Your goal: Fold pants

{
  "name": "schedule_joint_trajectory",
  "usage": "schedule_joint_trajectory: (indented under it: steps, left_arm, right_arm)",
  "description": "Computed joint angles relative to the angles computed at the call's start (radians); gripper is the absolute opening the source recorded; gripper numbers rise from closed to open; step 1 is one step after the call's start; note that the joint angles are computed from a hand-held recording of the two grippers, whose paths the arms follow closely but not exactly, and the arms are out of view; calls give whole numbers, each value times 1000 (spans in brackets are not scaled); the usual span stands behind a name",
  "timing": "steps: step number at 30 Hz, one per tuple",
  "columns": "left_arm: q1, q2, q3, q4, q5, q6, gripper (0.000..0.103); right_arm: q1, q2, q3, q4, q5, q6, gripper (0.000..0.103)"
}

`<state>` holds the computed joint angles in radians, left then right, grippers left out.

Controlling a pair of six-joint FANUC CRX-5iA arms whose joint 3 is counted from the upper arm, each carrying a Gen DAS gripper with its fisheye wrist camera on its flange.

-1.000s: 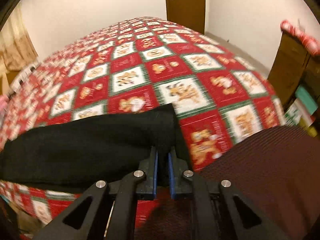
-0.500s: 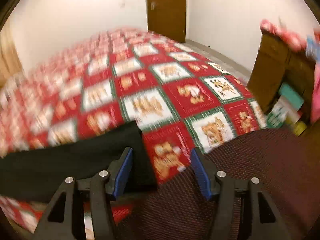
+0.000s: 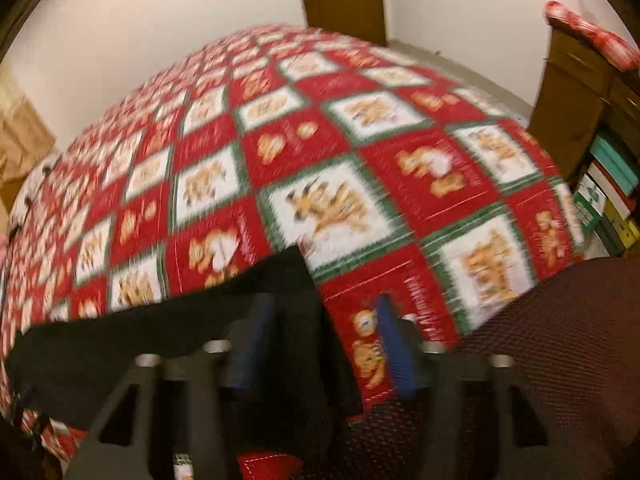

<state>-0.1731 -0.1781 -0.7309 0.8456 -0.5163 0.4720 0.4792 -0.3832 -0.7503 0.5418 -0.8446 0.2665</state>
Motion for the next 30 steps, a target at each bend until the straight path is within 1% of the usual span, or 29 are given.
schedule_joint_trajectory:
  steps: [1, 2, 3, 4, 5, 6, 8, 10, 12, 13, 16, 17, 18, 19, 20, 22, 23, 25, 26, 28, 30]
  left_arm:
    - [-1, 6, 2, -20, 0, 17, 80]
    - [3, 12, 7, -40, -8, 34, 80]
    - [8, 24, 16, -65, -21, 63, 80]
    - [8, 28, 15, -67, -22, 70, 80]
    - [3, 21, 1, -45, -4, 47, 80]
    - [1, 19, 1, -51, -1, 47, 80]
    - [-2, 18, 4, -70, 5, 57, 80]
    - [-7, 17, -6, -45, 12, 51, 83]
    - [-15, 20, -7, -34, 17, 56, 91]
    - [-23, 23, -3, -52, 25, 72, 92]
    - [-42, 18, 0, -123, 58, 119, 96]
    - [-47, 17, 0, -137, 65, 126, 98]
    - [-53, 15, 1, -163, 74, 141, 100]
    - [-57, 14, 4, -192, 81, 156, 100]
    - [-62, 13, 11, -238, 88, 185, 100]
    - [-66, 13, 14, -259, 95, 194, 101]
    - [-64, 11, 10, -243, 96, 180, 101]
    - [-60, 13, 0, -188, 89, 143, 101]
    - [-60, 14, -1, -174, 87, 137, 101]
    - [-59, 15, -4, -147, 82, 123, 101]
    - [-61, 7, -16, -96, 73, 77, 101]
  right_arm:
    - [-4, 18, 4, -14, 23, 28, 19]
    - [0, 38, 5, -2, 31, 30, 16]
    - [10, 59, 6, 27, 23, 24, 15]
    - [17, 70, 3, 54, 15, 22, 12]
    - [27, 80, 5, 81, 4, 26, 7]
    - [35, 75, 0, 102, 8, 23, 6]
    - [43, 17, -43, 191, 60, -33, 6]
    - [39, -42, -91, 300, 112, -105, 6]
    - [7, -63, -116, 367, 169, -133, 6]
    - [-3, -53, -112, 363, 170, -125, 6]
    - [-49, -10, -96, 273, 195, -57, 6]
    - [-58, 7, -83, 225, 185, -28, 9]
    - [-69, 22, -69, 187, 164, -5, 9]
    - [-71, 35, -65, 190, 123, -34, 9]
    - [-65, 28, -75, 214, 72, -98, 9]
    - [-67, -17, -105, 246, 38, -221, 9]
    - [-51, -48, -124, 271, 14, -290, 9]
    - [2, -109, -168, 347, -12, -381, 9]
    - [40, -138, -187, 375, -10, -397, 9]
    - [106, -170, -199, 384, 25, -384, 9]
    - [162, -156, -191, 369, 74, -356, 9]
